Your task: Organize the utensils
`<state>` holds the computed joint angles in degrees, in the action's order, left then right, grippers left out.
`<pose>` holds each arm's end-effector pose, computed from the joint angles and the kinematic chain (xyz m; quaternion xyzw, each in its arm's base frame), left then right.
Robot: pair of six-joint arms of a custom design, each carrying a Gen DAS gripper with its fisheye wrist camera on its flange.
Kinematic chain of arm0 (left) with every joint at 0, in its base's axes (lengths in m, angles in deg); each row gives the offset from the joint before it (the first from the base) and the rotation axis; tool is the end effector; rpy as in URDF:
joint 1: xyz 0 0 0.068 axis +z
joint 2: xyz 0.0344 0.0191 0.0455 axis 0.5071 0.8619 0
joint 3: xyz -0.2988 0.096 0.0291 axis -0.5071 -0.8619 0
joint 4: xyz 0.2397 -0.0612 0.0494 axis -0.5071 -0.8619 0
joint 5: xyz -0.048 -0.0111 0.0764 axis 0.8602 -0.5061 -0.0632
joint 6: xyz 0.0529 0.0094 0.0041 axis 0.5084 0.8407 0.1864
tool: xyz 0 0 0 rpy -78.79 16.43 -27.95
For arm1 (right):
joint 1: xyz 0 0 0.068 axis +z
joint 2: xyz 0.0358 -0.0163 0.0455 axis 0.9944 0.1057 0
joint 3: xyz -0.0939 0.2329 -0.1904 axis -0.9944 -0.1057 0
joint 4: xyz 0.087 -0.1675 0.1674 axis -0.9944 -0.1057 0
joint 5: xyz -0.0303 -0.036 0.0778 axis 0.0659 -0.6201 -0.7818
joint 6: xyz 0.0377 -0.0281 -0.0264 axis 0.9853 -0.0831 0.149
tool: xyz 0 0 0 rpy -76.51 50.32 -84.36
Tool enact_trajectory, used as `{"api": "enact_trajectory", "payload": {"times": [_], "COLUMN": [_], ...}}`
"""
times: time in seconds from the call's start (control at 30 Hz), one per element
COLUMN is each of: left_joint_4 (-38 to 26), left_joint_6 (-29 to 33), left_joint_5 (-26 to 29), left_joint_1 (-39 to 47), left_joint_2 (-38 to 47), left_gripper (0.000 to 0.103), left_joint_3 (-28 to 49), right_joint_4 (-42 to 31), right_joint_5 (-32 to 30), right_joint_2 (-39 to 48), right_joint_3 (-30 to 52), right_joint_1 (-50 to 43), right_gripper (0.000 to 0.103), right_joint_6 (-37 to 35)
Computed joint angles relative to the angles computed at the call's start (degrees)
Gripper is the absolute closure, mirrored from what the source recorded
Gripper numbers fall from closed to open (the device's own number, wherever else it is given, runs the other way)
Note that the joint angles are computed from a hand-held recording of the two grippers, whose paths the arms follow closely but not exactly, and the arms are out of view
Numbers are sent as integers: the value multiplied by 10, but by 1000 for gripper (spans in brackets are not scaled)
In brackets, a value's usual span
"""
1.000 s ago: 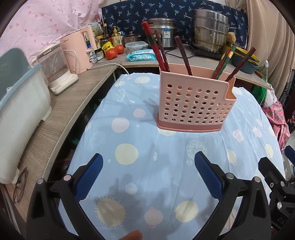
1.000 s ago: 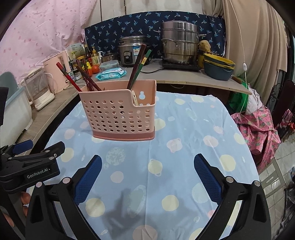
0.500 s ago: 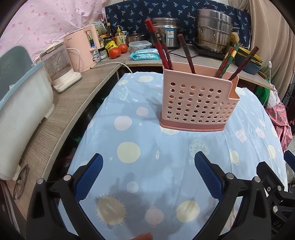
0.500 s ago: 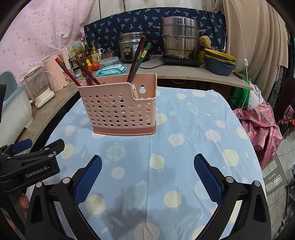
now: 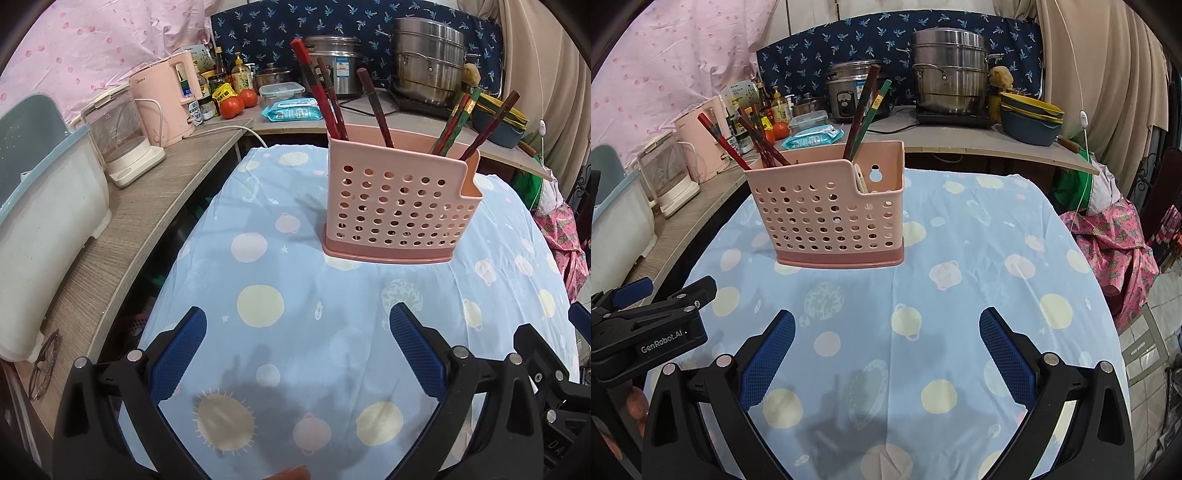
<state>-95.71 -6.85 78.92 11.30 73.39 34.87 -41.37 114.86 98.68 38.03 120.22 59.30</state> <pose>0.2367 -0.0821 0.2247 0.2039 0.9106 -0.0381 0.3576 0.1306 0.0683 0.2188 0.2489 0.8872 -0.0598 0.3838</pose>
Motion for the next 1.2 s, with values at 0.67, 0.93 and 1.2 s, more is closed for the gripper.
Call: {"api": "enact_trajectory", "payload": {"times": [0.67, 0.93, 1.2], "left_joint_4": [5, 8, 8], "left_joint_6": [0, 1, -2], "left_joint_5": [-6, -10, -13], "left_joint_1": [1, -1, -4], "left_joint_2": [-9, -14, -18], "left_gripper": [8, 8, 8], "left_joint_3": [-6, -9, -10], "right_joint_4": [2, 3, -3], "right_joint_5": [-1, -1, 2], "right_joint_2": [0, -1, 1], "right_joint_3": [-1, -2, -2], "right_joint_1": [-1, -2, 4], "right_gripper": [7, 7, 7], "right_joint_6": [0, 0, 10]}}
